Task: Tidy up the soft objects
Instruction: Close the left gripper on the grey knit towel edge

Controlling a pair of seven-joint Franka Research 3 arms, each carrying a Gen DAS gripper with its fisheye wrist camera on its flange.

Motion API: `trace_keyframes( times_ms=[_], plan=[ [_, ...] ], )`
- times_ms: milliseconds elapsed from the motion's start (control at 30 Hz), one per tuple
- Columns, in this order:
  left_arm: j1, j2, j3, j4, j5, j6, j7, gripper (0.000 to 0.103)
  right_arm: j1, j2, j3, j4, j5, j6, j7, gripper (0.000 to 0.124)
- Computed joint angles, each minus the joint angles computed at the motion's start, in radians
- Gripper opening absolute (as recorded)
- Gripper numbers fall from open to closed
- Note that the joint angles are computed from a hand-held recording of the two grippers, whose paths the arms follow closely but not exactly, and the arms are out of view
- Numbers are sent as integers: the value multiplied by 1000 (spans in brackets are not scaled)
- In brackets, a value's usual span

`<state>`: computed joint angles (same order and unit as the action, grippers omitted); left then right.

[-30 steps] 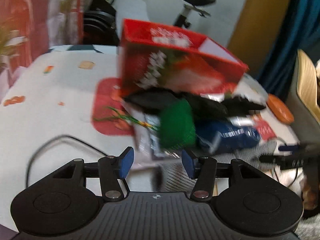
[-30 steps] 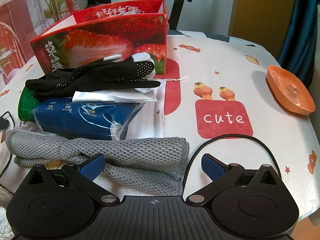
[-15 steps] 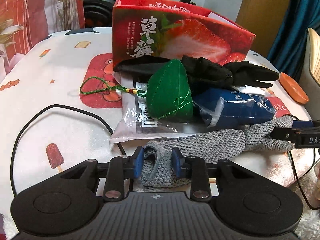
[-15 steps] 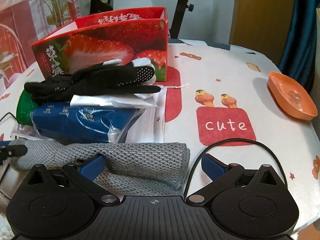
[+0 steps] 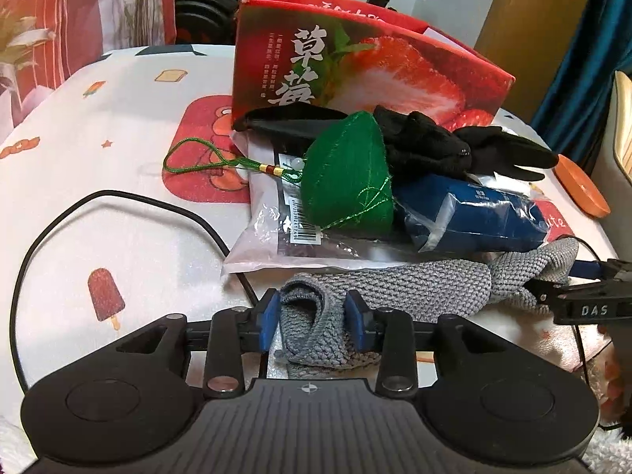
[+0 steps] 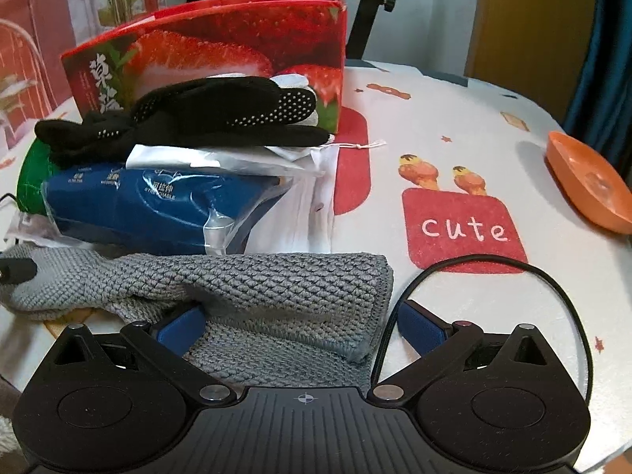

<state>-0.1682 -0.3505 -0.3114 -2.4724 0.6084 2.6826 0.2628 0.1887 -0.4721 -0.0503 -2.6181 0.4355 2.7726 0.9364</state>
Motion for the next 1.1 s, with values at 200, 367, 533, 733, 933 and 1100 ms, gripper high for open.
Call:
trace_keyframes(
  times_ms=[200, 367, 533, 733, 933, 1100],
  plan=[
    [2, -2, 1, -5, 1, 12, -8, 39, 4, 3, -7, 5, 5, -6, -4, 103],
    [2, -11, 3, -17, -5, 23, -7, 40, 81, -37, -108, 2, 163, -5, -128, 102],
    [6, -13, 1, -20, -7, 28, -8, 40, 167, -94, -193, -15, 320, 19, -346, 100],
    [8, -15, -2, -21, -7, 29, -8, 39, 119, -70, -184, 27, 398, -71, -401, 87],
    [-6, -20, 7, -22, -13, 38, 19, 37, 56, -74, -106, 9, 365, -85, -389, 84],
    [-4, -28, 13, -43, -39, 85, 38, 36, 23, -38, -84, 29, 319, -127, -330, 84]
  ],
)
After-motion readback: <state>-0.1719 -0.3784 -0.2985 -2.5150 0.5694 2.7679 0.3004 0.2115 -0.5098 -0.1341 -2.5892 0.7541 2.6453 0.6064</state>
